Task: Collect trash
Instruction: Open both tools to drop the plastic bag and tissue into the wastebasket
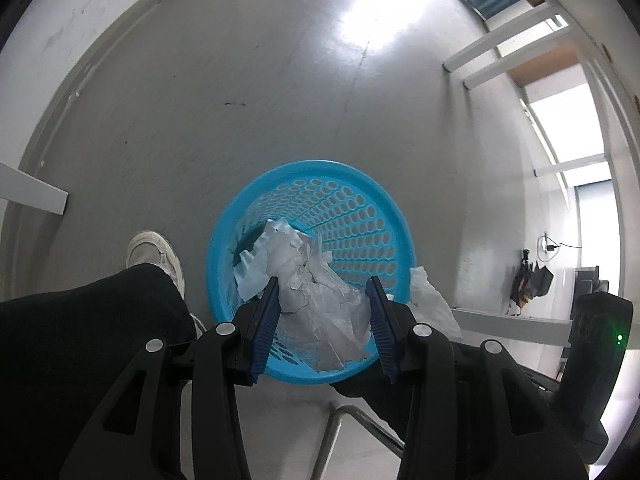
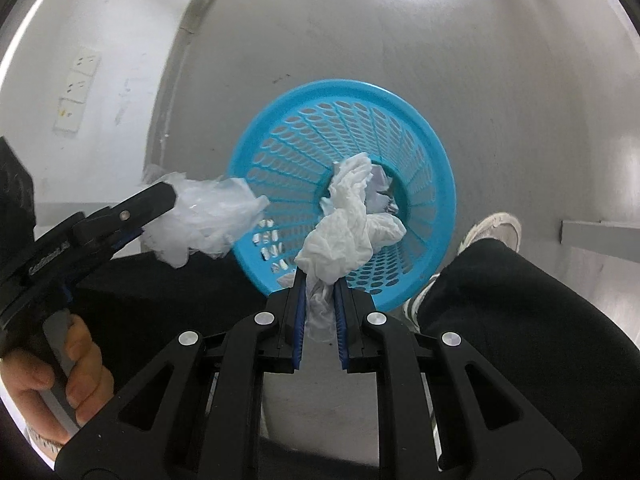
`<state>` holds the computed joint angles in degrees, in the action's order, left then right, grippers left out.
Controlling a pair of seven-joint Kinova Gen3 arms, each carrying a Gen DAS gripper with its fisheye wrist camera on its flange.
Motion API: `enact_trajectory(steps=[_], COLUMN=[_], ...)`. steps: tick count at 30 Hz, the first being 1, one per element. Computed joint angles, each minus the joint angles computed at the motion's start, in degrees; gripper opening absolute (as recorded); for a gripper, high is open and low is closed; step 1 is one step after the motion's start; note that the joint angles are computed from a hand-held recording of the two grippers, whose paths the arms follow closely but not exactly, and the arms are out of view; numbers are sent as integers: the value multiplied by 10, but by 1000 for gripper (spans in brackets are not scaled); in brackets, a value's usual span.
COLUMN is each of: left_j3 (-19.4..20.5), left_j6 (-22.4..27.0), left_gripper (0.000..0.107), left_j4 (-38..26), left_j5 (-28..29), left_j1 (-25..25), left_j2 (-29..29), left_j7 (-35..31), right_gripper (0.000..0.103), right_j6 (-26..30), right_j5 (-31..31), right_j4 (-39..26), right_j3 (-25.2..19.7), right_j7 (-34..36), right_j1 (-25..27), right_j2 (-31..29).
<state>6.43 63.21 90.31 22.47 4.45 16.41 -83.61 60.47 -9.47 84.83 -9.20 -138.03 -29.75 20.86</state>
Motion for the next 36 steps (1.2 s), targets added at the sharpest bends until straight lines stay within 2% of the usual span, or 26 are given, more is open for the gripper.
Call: enact_trajectory(steps=[4, 6, 7, 9, 10, 13, 17, 21, 25, 28, 33, 36], left_j3=[-1, 2, 3, 7, 7, 4, 6, 4, 3, 3, -3, -3], left_j6=[11, 7, 1, -11, -17, -22, -15, -6, 47, 55, 54, 82], left_gripper=[43, 45, 47, 61, 64, 65, 65, 66, 66, 66, 74, 81], left_j4=[-13, -11, -8, 0, 2, 0, 0, 6, -10, 1, 10, 5], left_j5=[-14, -2, 11, 36, 37, 18, 23, 25, -3, -3, -23, -26], left_j1=[7, 1, -5, -15, -14, -1, -4, -6, 6, 7, 16, 18], left_j2=[19, 21, 20, 15, 13, 7, -1, -16, -23, -47, -93, -119], left_j7=[13, 9, 3, -14, -15, 0, -6, -15, -5, -25, -39, -61], right_gripper=[14, 17, 27, 41, 42, 42, 47, 47, 48, 50, 56, 58], right_j6=[-5, -9, -12, -19, -19, -20, -4, 34, 52, 51, 65, 91], right_j5=[-16, -21, -24, -22, -16, -5, 26, 101, 157, 174, 232, 259], right_j4=[2, 1, 2, 7, 7, 9, 0, -20, -26, -18, -23, -38], right_j3=[-1, -1, -2, 0, 3, 5, 8, 17, 11, 0, -18, -33], right_j7=[9, 14, 16, 12, 7, -3, -24, -82, -117, -134, -176, -182], right_j1=[13, 17, 18, 16, 12, 6, -13, -62, -91, -101, -135, -155], right_j2=[14, 17, 17, 14, 11, 6, -2, -22, -45, -67, -97, -107])
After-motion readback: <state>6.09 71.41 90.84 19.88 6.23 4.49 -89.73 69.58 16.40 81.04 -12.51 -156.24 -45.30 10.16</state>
